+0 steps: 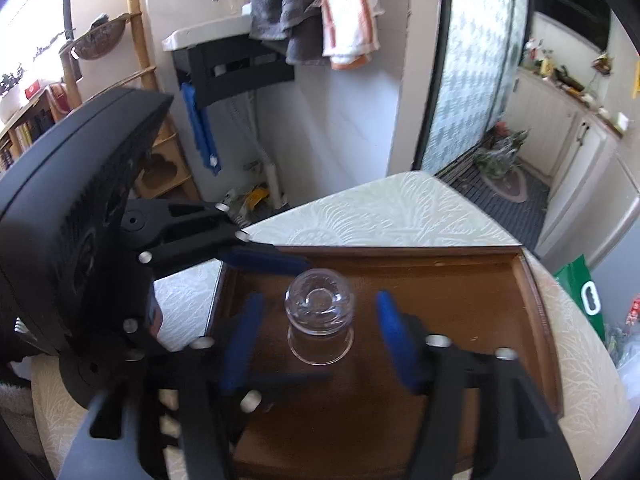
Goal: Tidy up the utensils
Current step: 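Grip the clear glass with both grippers, carry it into the wooden tray, release, then grasp the metal spoon handle with the left gripper while the right gripper grips its bowl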
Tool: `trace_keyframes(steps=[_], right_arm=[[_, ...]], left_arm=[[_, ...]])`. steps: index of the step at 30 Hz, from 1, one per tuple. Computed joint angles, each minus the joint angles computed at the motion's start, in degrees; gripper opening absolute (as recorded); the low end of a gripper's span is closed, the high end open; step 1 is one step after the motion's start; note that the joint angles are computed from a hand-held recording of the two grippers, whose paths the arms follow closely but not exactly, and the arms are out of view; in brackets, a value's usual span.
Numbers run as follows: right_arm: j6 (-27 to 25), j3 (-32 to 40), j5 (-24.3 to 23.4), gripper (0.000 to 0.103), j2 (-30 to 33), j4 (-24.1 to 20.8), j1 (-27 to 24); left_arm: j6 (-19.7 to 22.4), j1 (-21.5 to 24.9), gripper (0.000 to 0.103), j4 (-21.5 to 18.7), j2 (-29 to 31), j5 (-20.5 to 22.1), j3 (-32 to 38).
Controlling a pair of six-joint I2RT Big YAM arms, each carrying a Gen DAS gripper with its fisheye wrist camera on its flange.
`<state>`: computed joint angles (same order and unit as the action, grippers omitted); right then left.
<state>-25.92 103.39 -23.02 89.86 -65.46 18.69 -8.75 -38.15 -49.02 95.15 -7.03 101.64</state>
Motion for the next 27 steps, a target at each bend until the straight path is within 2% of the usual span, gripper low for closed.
trace_keyframes(steps=[3,5,8,13,16,22,25,27], right_arm=[[0.71,-0.31,-2.44,0.087,-1.20,-0.45,-1.60],[1.05,-0.55,-3.15,0.087,-2.47,-1.32,-3.13],[-1.81,-1.76,-3.21,0.087,-5.65,-1.96,-6.06],[-6.39,-4.14,-4.27,0.088,-11.38,-4.63,-15.10],[-8.85,-6.31,-4.36,0.087,-14.06,-5.85,-20.31],[-14.95,-11.82,-4.70,0.087,-17.35,-8.48,-30.25],[-18.52,-13.35,-3.26,0.087,-17.18,-9.99,-33.11],[-20.87,-14.03,-1.97,0.087,-16.45,-10.85,-35.04]], left_arm=[[0.52,-0.51,0.092,-0.80,-1.16,-1.07,-0.25],[1.65,-1.35,0.093,-1.12,-2.73,-3.22,-1.21],[1.81,-2.55,0.093,-0.51,-5.56,-3.81,-2.53],[2.94,-5.70,0.095,-0.74,-6.52,-2.96,-0.59],[3.25,-8.19,0.095,-2.13,-3.79,-1.30,2.75],[5.30,-12.76,0.095,-4.30,5.67,1.17,12.15],[5.97,-14.22,0.095,-5.36,10.35,3.37,16.79],[6.14,-14.86,0.095,-7.64,14.02,4.44,21.29]])
